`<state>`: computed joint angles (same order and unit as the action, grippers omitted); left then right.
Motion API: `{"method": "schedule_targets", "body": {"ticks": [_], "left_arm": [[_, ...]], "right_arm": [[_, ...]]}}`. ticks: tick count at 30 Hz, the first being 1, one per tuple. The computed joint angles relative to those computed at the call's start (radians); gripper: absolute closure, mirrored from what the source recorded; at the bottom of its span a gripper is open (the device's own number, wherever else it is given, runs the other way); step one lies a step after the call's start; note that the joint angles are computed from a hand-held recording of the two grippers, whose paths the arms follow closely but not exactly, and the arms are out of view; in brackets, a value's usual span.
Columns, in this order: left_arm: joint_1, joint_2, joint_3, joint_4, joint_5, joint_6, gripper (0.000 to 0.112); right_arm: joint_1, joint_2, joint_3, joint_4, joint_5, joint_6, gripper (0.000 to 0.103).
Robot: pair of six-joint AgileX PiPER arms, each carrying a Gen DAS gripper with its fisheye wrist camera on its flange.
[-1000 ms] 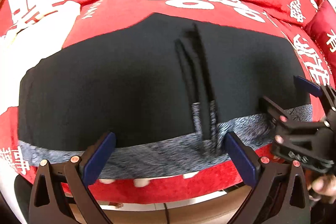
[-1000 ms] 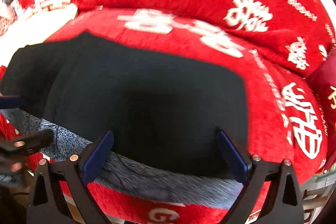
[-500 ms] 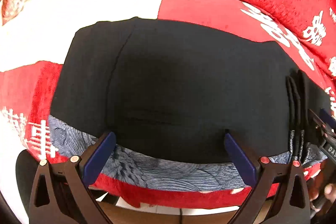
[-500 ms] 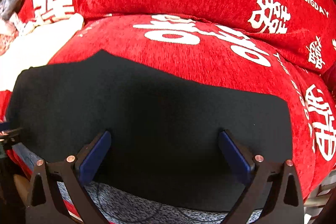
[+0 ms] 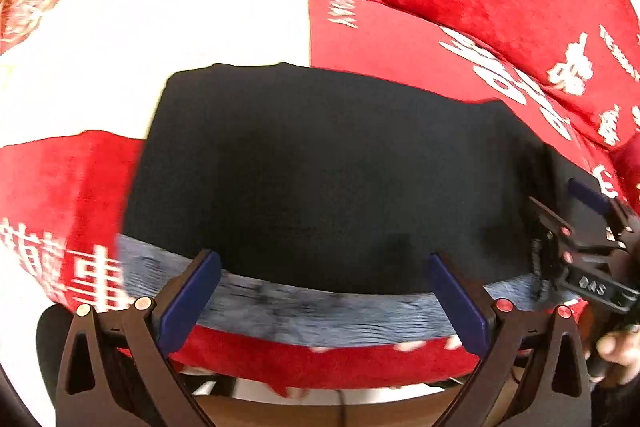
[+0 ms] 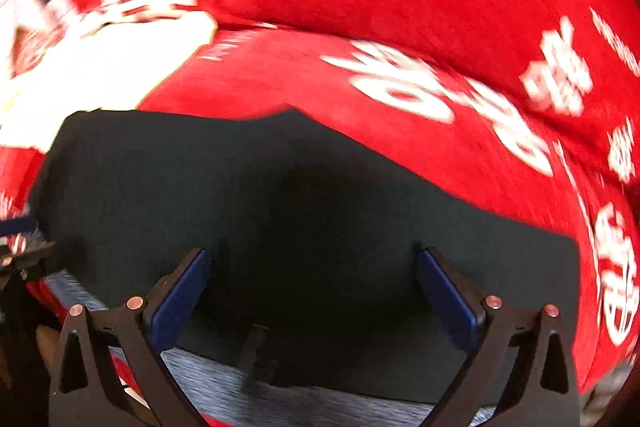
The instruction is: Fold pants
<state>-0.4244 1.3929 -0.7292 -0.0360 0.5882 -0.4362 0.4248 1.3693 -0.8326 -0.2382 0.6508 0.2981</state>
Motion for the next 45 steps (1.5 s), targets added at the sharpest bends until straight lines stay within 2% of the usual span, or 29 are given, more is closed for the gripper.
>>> {"method": "schedule_targets", "body": {"ticks": [2, 5, 7, 10, 14, 15, 18, 20, 21, 23, 26, 28, 31, 33, 38, 39, 43, 45], "left_arm": [[0.089, -0.010, 0.032, -0.110, -0.020, 0.137, 0.009], [0.194, 0.022, 0.051, -0.113, -0.016, 0.174, 0.009], [0.290, 0.044, 0.070, -0.171, -0.009, 0.287, 0.009], [0.416, 0.052, 0.094, -0.339, 0.005, 0.524, 0.009], [0.592, 0.073, 0.117, -0.576, 0.083, 0.869, 0.009], [0.631, 0.077, 0.121, -0.604, 0.100, 0.927, 0.009], [0.714, 0.082, 0.122, -0.686, 0.155, 1.079, 0.009], [0.764, 0.096, 0.113, -0.733, 0.200, 1.177, 0.009], [0.788, 0.109, 0.106, -0.753, 0.225, 1.233, 0.009], [0.787, 0.145, 0.079, -0.777, 0.238, 1.281, 0.009], [0.827, 0.177, 0.044, -0.802, 0.308, 1.384, 0.009], [0.843, 0.219, 0.001, -0.809, 0.350, 1.434, 0.009], [0.846, 0.293, -0.071, -0.849, 0.401, 1.496, 0.009], [0.858, 0.363, -0.125, -0.879, 0.463, 1.554, 0.009], [0.815, 0.508, -0.261, -0.915, 0.618, 1.559, 0.009], [0.777, 0.514, -0.276, -0.909, 0.616, 1.546, 0.009], [0.631, 0.480, -0.274, -0.859, 0.501, 1.472, 0.009], [0.604, 0.449, -0.257, -0.857, 0.452, 1.430, 0.009]], "right_arm": [[0.031, 0.037, -0.042, 0.041, -0.010, -0.048, 0.001], [0.047, 0.145, -0.162, 0.204, -0.012, -0.247, 0.001], [0.063, 0.272, -0.295, 0.304, 0.043, -0.396, 0.001], [0.114, 0.413, -0.454, 0.325, 0.096, -0.483, 0.001], [0.131, 0.632, -0.720, 0.449, 0.272, -0.673, 0.001], [0.129, 0.665, -0.765, 0.463, 0.309, -0.690, 0.001], [0.099, 0.773, -0.937, 0.531, 0.494, -0.737, 0.004], [0.105, 0.759, -0.946, 0.534, 0.524, -0.794, 0.026], [0.113, 0.736, -0.927, 0.515, 0.518, -0.809, 0.031], [0.119, 0.691, -0.880, 0.492, 0.494, -0.835, 0.054], [0.127, 0.623, -0.812, 0.480, 0.453, -0.857, 0.072], [0.140, 0.550, -0.734, 0.482, 0.388, -0.888, 0.077], [0.144, 0.447, -0.629, 0.515, 0.312, -0.933, 0.079], [0.131, 0.373, -0.559, 0.562, 0.275, -0.975, 0.079], [0.128, 0.313, -0.505, 0.598, 0.243, -1.002, 0.079], [0.136, 0.324, -0.513, 0.592, 0.240, -0.991, 0.079], [0.134, 0.363, -0.536, 0.577, 0.239, -0.973, 0.079], [0.129, 0.383, -0.547, 0.563, 0.241, -0.940, 0.078]]}}
